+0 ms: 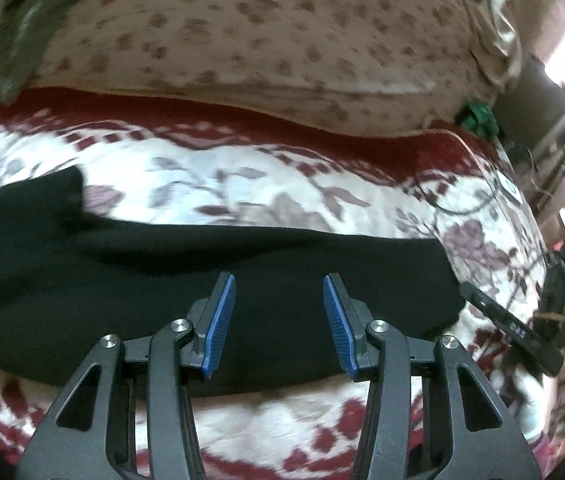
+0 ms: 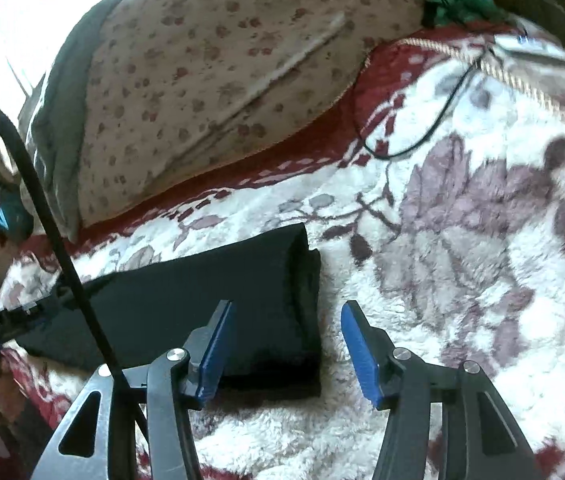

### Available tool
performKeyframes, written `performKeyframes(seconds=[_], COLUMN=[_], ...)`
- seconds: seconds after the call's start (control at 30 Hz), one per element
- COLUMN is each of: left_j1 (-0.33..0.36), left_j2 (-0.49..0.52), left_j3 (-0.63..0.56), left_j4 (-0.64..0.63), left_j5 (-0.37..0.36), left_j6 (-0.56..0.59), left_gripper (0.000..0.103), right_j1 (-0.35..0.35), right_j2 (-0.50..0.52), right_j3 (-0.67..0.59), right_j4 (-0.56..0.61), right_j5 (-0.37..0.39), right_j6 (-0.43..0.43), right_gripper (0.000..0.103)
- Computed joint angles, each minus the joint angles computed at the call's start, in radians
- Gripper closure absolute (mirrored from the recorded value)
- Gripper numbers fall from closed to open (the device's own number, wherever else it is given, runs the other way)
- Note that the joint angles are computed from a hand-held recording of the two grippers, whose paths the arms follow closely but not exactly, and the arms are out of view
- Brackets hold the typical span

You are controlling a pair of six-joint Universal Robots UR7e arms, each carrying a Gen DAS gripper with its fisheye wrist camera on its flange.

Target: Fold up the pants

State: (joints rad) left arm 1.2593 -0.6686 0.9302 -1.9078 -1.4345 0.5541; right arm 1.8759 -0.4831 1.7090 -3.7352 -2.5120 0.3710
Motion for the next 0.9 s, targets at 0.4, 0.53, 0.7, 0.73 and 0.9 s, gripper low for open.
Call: performKeyframes(seconds=[0.4,0.53,0.7,0.73,0.9], left_j1=[-0.041,-0.04,-0.039,-0.039,-0.043], left_j2=[-0.011,-0.011,-0.006,-0.008,-0.007], left_j3=[0.094,0.098,0.082,0.083,0.092], left_j4=[-0.008,-0.005,0.008,0.004,0.02], left_j5=[-0.004,0.0,-0.016,-0.023,-0.02], left_j6=[0.02,0.008,-0.003,-0.004,0.007], left_gripper=[0.059,0.059,0.059,0.059,0.059], right_j1=[-0.016,-0.021,0.016,0.02,-0.009], right_j2=[-0.002,0.003,-0.009,-0.011,-0.031], right_j3=[0.006,0.01,0.032,0.039,0.05], right_j4=[0.05,0.008,0.0,0.007,0.161], right_j5=[0.059,0.111,0.086,0.079,0.069], right_j6=[-0.026,-0.072,-0.057,-0.037,0.116], right_gripper=[0.083,0.093,0.094,0.094,0.091])
